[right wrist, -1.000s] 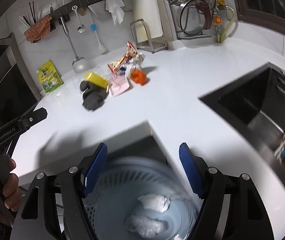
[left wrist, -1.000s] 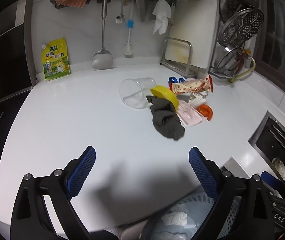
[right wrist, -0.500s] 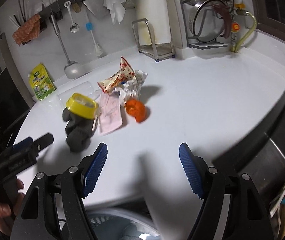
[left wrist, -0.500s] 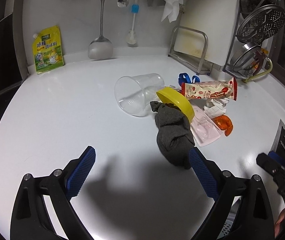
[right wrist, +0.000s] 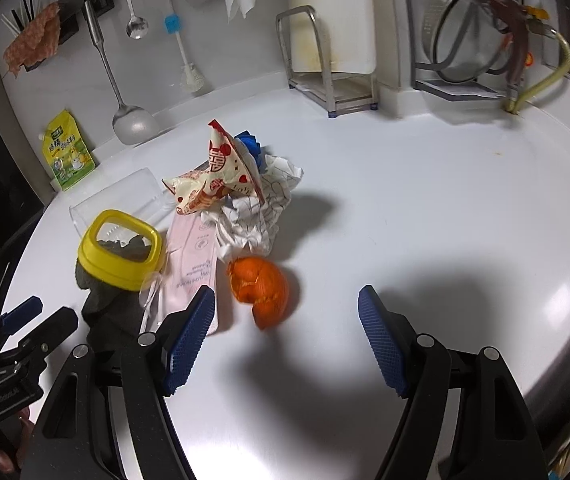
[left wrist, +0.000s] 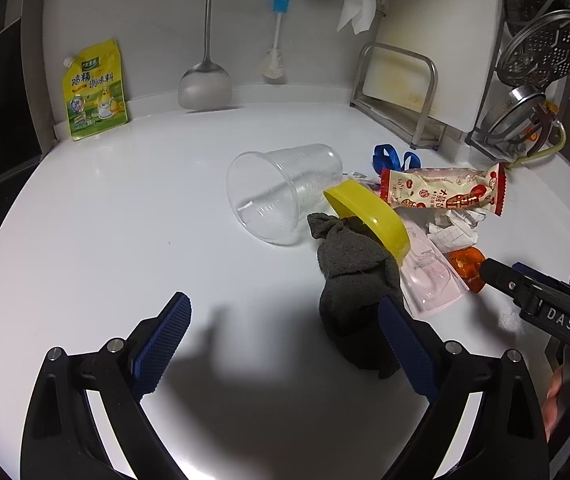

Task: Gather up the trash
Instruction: 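Close the right tool on the orange peel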

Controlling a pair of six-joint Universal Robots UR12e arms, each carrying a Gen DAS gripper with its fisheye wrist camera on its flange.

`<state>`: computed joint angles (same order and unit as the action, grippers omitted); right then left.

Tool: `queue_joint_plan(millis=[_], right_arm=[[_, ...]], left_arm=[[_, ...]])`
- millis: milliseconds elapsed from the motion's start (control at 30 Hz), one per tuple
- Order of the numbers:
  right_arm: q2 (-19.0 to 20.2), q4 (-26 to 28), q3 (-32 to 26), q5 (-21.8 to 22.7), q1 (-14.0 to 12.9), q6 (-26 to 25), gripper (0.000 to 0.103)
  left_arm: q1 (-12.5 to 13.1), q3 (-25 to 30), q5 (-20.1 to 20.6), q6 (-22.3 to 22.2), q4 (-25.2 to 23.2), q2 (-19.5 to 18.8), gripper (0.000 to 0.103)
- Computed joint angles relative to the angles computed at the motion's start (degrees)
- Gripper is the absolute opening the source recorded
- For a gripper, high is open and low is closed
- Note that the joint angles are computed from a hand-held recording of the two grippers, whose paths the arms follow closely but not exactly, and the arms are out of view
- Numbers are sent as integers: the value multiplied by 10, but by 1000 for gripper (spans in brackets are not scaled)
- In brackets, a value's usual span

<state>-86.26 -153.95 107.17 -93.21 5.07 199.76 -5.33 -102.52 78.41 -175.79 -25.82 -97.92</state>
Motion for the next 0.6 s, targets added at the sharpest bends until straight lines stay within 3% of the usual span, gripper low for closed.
queue_joint_plan(millis=[233, 433, 600], right_arm=[[15, 31, -16, 34, -10, -33, 71], [22, 29, -22, 33, -7, -50, 69], [23, 35, -25, 36, -4, -64, 41]], left_arm=[[-6, 4, 13, -1, -9, -5, 93], [-9, 3, 17, -4, -12, -6, 93], [-10, 4, 22, -7, -12, -5, 93]])
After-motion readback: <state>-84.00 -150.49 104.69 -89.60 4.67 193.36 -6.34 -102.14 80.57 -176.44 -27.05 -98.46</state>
